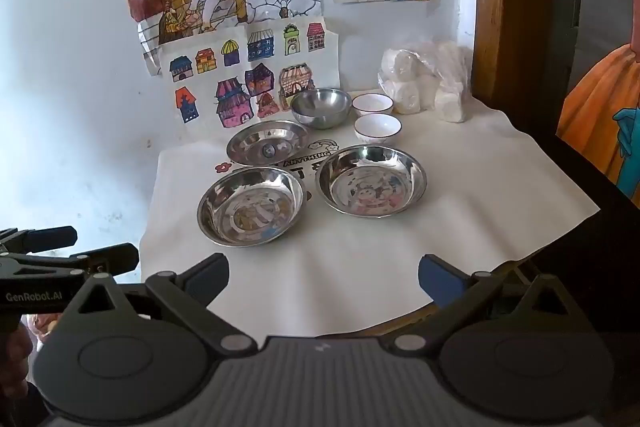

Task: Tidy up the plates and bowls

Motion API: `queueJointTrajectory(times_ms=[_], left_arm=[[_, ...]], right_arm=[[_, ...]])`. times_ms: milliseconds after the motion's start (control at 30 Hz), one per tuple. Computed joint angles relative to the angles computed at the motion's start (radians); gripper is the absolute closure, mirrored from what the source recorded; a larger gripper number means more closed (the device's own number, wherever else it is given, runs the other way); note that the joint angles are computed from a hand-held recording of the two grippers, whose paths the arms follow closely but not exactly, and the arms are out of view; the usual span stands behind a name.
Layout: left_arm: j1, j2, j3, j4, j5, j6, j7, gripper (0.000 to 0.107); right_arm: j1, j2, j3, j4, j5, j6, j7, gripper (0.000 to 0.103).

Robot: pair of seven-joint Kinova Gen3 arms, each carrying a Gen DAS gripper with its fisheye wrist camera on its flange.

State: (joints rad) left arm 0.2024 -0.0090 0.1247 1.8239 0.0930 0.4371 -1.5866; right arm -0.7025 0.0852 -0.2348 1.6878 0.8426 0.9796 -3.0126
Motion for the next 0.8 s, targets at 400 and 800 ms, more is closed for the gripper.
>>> queueJointTrajectory(times_ms=[400, 800], left_arm=[[-0.002, 0.0, -0.003, 0.001, 0.026, -0.001, -0.021, 0.005], [0.011, 0.002, 0.006, 0.002, 0.002, -0.002, 0.012, 0.005]], right_arm=[[0.0, 0.002, 0.001, -0.002, -0.001, 0.001, 0.002, 0.0], [0.0, -0.001, 0.0, -0.003, 0.0, 0.009, 0.0, 0.0]])
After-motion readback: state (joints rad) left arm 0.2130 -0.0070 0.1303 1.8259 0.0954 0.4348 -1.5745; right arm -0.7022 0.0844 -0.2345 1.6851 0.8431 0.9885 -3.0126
